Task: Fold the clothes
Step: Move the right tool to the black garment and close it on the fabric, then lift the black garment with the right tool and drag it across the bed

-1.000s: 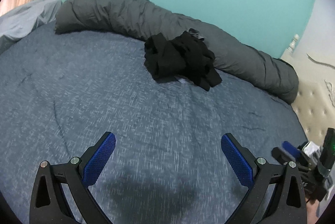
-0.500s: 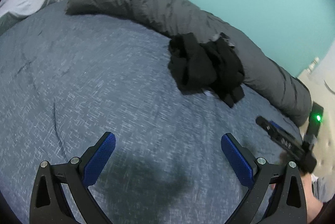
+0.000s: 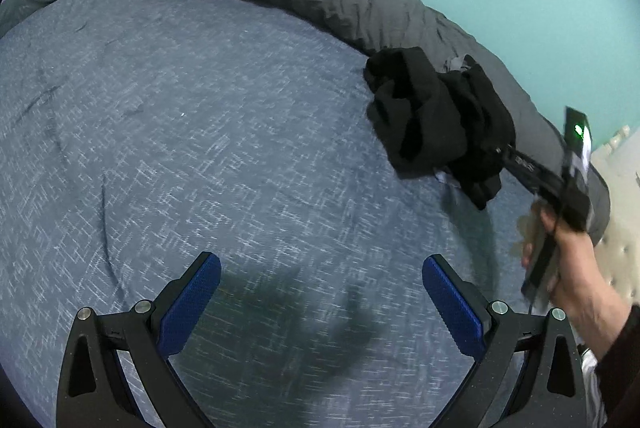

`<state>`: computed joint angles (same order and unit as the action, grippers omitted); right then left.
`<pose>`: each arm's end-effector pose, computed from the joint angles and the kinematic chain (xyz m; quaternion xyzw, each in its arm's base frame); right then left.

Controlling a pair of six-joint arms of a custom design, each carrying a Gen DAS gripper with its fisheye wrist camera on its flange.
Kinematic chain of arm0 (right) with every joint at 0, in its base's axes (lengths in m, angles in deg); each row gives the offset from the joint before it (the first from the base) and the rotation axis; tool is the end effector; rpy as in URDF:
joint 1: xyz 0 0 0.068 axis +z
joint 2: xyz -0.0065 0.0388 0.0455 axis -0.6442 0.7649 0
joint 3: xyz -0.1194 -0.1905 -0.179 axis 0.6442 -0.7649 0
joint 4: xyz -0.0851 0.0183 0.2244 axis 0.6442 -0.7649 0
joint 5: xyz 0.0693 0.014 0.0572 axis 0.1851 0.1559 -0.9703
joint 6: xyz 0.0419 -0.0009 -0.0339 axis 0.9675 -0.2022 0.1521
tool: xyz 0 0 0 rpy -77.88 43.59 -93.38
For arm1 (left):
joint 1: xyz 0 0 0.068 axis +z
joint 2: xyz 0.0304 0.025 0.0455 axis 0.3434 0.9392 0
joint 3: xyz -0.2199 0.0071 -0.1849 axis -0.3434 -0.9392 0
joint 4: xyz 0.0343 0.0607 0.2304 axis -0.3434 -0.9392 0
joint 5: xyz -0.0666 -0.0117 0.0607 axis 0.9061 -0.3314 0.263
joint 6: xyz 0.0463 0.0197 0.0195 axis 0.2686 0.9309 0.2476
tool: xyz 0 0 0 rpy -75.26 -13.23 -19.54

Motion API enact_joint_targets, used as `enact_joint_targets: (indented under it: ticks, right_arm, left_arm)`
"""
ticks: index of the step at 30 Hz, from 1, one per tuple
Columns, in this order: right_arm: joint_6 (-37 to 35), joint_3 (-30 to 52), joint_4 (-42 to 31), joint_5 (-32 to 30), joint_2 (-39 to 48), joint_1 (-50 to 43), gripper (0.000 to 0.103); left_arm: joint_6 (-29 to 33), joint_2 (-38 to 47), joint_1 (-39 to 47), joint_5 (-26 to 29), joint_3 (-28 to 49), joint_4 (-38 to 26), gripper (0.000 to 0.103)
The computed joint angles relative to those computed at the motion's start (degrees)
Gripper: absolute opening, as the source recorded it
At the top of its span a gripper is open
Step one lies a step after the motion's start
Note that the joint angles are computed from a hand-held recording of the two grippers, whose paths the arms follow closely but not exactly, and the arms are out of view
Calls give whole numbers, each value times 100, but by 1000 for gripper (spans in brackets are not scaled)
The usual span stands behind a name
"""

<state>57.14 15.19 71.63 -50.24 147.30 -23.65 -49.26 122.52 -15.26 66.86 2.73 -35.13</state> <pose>0.3657 0.1074 0.1894 -0.1271 0.9200 0.0477 0.3677 0.1998 -0.1354 0.1815 -0.1212 0.9287 -0.1759 0.3031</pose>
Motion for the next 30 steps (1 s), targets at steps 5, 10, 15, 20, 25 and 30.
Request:
enact_joint_targets:
  ticks: [5, 10, 15, 20, 25, 30]
  right_arm:
    - [62, -768, 463, -423, -598, -2, 16]
    - [152, -2068, 577, -1048, -1885, -76, 14]
    - [385, -3235, 263, -1339, -3563, 70, 13]
    - [825, -3916, -432, -1285, -5238, 530, 12]
    - [1351, -4202, -1545, -1031, -7089, 1154, 12]
    - [2619, -3838, -3389, 870, -8828, 3589, 12]
  left_arm:
    - [-162, -479, -222, -149, -465, 32, 103]
    - [-540, -1182, -765, -518, -791, -390, 103]
    - [-1287, -1957, -1853, -1288, -904, -1230, 103]
    - [-2423, -2276, -3230, -2193, -928, -1959, 103]
    - [-3963, -2199, -4816, -3127, -890, -2747, 103]
    - [-6105, -1587, -6481, -3807, -709, -3664, 103]
